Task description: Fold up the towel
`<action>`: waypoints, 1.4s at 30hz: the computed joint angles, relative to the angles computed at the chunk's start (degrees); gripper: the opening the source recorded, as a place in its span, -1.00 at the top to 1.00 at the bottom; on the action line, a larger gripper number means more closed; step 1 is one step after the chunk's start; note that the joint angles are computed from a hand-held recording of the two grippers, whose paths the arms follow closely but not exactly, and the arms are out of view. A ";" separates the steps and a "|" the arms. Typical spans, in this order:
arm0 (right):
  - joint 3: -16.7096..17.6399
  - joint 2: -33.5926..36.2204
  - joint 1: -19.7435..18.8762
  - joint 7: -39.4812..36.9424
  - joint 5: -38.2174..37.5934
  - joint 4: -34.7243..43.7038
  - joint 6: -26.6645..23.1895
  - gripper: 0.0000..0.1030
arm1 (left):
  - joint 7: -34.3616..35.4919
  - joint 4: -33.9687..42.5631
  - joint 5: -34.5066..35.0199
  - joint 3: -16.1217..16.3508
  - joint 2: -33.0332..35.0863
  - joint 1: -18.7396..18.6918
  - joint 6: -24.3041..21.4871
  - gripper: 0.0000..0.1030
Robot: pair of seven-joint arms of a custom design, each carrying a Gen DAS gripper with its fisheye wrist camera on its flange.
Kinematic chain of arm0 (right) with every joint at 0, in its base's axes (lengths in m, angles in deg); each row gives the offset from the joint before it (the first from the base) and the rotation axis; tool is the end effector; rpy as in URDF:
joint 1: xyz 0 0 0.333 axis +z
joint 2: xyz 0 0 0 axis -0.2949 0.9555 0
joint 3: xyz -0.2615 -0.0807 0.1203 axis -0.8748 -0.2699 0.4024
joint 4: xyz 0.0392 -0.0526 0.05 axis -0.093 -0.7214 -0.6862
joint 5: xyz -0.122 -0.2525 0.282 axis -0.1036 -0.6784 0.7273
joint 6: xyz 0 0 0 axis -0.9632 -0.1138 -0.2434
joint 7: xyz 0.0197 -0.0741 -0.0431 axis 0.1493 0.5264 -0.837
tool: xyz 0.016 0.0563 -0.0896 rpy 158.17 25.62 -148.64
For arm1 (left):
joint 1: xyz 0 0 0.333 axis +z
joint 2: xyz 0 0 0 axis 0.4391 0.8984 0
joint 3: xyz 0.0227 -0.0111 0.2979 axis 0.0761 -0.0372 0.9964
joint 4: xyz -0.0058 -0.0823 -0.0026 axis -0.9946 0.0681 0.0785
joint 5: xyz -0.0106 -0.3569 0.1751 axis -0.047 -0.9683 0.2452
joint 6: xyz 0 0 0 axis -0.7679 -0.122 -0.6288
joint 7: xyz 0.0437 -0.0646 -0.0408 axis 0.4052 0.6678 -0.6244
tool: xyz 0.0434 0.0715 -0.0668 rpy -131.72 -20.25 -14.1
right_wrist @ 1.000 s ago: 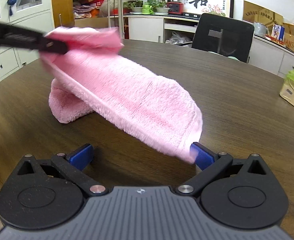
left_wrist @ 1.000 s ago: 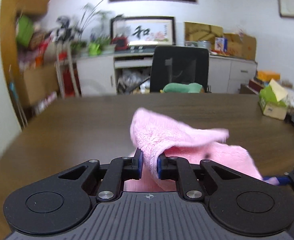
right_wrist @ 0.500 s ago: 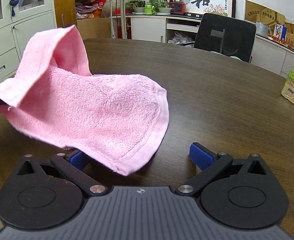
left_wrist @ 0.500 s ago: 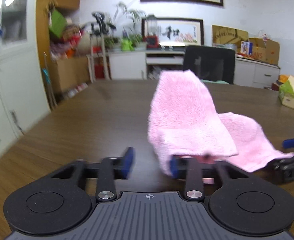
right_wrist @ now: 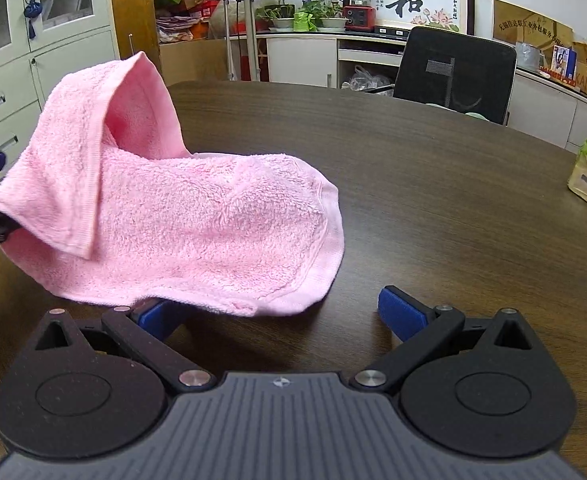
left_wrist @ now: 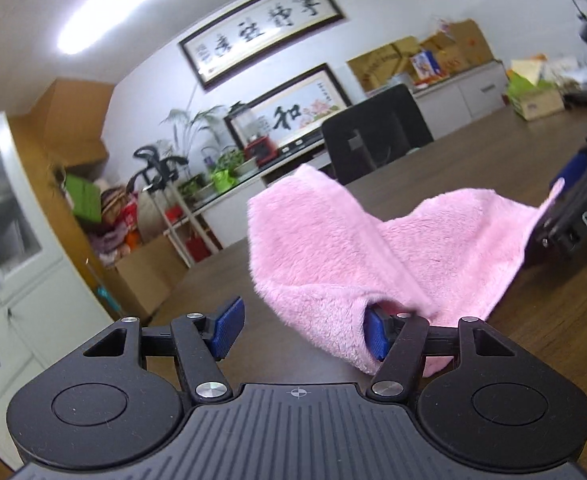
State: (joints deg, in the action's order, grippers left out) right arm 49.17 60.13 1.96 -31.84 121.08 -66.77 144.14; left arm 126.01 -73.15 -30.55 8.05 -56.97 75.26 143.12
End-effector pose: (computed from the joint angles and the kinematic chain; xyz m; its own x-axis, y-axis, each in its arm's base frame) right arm 0.5417 0.1656 0.5027 0.6426 -0.7605 -0.0932 -0.5355 -0.3587 -0.7646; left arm 0.4373 -0.1604 0.4944 0.1371 -0.8357 -0.5317 -0.4475 0.4267 -0.7860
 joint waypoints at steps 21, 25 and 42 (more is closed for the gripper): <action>-2.01 6.03 -10.26 7.04 20.33 9.55 -31.35 -0.26 | -0.42 -3.29 2.42 1.84 -0.58 -3.04 -1.53 0.14; -0.77 7.38 -10.80 10.53 16.26 10.55 -31.45 0.59 | -0.77 -1.61 2.95 -0.50 -2.00 -0.64 -0.98 0.14; -3.93 -1.91 -8.71 0.63 28.83 3.49 -22.69 0.96 | -4.05 0.60 -3.89 17.49 13.36 -15.59 -3.64 0.60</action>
